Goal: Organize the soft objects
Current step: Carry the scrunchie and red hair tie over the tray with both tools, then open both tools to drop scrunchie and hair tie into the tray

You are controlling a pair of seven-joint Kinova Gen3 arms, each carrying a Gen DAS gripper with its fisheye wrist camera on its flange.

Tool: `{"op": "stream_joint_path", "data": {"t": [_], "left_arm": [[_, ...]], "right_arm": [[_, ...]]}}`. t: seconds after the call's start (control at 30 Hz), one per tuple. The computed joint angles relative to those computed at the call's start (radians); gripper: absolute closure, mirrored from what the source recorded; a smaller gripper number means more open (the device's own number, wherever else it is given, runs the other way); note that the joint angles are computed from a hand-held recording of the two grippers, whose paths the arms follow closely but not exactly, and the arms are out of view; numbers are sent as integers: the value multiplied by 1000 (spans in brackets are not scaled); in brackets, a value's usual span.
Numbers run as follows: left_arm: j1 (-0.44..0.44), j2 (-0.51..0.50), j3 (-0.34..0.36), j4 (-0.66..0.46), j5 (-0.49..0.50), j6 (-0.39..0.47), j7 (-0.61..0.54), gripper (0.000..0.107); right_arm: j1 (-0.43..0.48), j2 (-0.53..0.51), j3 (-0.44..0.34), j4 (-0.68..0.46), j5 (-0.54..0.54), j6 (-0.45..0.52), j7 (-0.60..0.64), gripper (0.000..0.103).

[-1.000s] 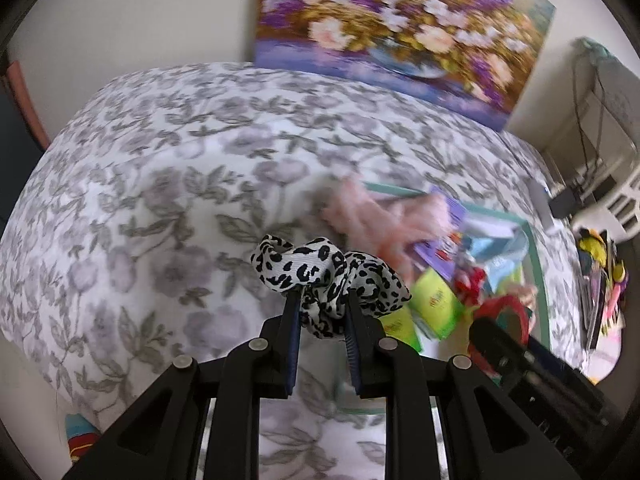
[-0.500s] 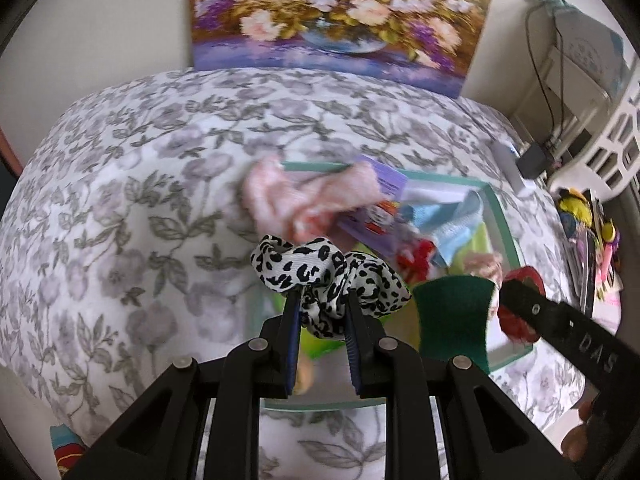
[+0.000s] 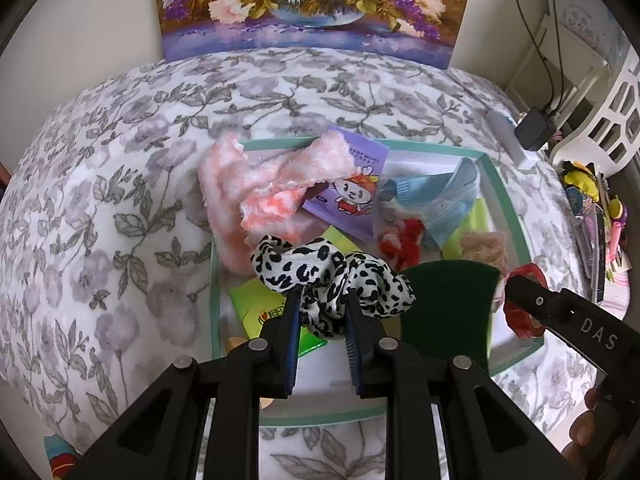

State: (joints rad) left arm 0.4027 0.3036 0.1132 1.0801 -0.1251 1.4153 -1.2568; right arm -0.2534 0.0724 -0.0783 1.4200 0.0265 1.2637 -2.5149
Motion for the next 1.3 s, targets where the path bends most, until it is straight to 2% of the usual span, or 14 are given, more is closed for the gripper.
{"op": "stream_joint_path", "data": {"t": [0.33, 0.53, 0.6, 0.73, 0.93, 1.13, 1.23, 1.3], "left_arm": [[22, 42, -10, -10, -41, 17, 7, 84], [33, 48, -13, -14, -57, 18, 5, 83], [30, 54, -14, -28, -51, 34, 4, 79], [21, 65, -21, -69, -36, 87, 21, 69], [13, 58, -26, -93, -31, 112, 37, 57], [16, 50, -34, -112, -61, 128, 54, 56], [13, 46, -38, -113, -74, 131, 62, 40], [10, 41, -40, -107, -78, 127, 73, 39]], "right_arm": [[15, 32, 10, 27, -30, -34, 25, 46], [15, 46, 13, 25, -30, -22, 25, 45], [11, 49, 14, 18, -23, -10, 18, 44], [-6, 51, 11, -10, 14, 33, -4, 37], [-31, 49, 4, -52, 67, 91, -10, 33], [-56, 43, -4, -88, 110, 128, -28, 31], [-74, 42, -11, -110, 137, 146, -40, 31], [-90, 44, -17, -128, 155, 157, -44, 31]]}}
